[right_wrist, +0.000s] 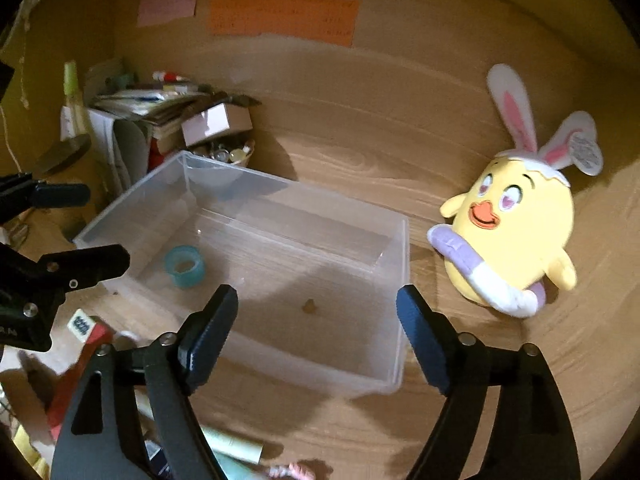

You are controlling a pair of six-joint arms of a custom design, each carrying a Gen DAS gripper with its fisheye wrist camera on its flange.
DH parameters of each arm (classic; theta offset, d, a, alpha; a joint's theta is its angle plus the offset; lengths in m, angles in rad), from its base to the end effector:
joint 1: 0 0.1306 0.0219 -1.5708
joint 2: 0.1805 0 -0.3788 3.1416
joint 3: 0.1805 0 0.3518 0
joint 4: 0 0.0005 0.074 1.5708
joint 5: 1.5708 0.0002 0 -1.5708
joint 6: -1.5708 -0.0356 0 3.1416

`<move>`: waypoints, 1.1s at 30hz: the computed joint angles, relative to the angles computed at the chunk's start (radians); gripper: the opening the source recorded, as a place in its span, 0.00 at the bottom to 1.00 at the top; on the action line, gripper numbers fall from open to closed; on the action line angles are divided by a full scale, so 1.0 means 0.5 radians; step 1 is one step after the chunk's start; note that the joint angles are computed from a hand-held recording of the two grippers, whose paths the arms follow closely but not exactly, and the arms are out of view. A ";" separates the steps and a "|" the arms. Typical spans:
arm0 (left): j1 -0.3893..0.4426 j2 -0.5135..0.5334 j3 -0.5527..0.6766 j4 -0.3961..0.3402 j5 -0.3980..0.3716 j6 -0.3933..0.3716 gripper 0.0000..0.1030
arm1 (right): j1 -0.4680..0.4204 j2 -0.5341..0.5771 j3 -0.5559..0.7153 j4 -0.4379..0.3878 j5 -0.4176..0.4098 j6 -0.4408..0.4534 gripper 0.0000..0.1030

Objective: Organize objects
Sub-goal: 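Withdraw the left tool from the bin toward the desk items, then grasp the red tea bag with the left tool while the right tool grasps the green glass bottle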

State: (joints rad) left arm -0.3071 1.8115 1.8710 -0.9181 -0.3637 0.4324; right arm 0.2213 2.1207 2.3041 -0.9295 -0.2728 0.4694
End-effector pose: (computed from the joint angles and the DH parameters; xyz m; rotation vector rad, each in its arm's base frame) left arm 0.5736 -0.1692 0.4159 -0.3079 2.3381 0.0871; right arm 0.6808 0.1625 0.4033 -0.9031 2.1048 0.1876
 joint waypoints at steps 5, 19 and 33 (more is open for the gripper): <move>-0.039 -0.115 -0.162 0.042 -0.003 0.039 0.93 | -0.046 -0.228 -0.366 0.202 -0.063 -0.015 0.80; -0.215 -0.304 -0.562 0.082 0.013 0.198 0.93 | -0.208 -0.585 -1.000 0.316 -0.281 -0.098 0.80; -0.325 -0.360 -0.760 0.093 0.074 0.383 0.93 | -0.284 -0.758 -1.328 0.220 -0.505 -0.105 0.81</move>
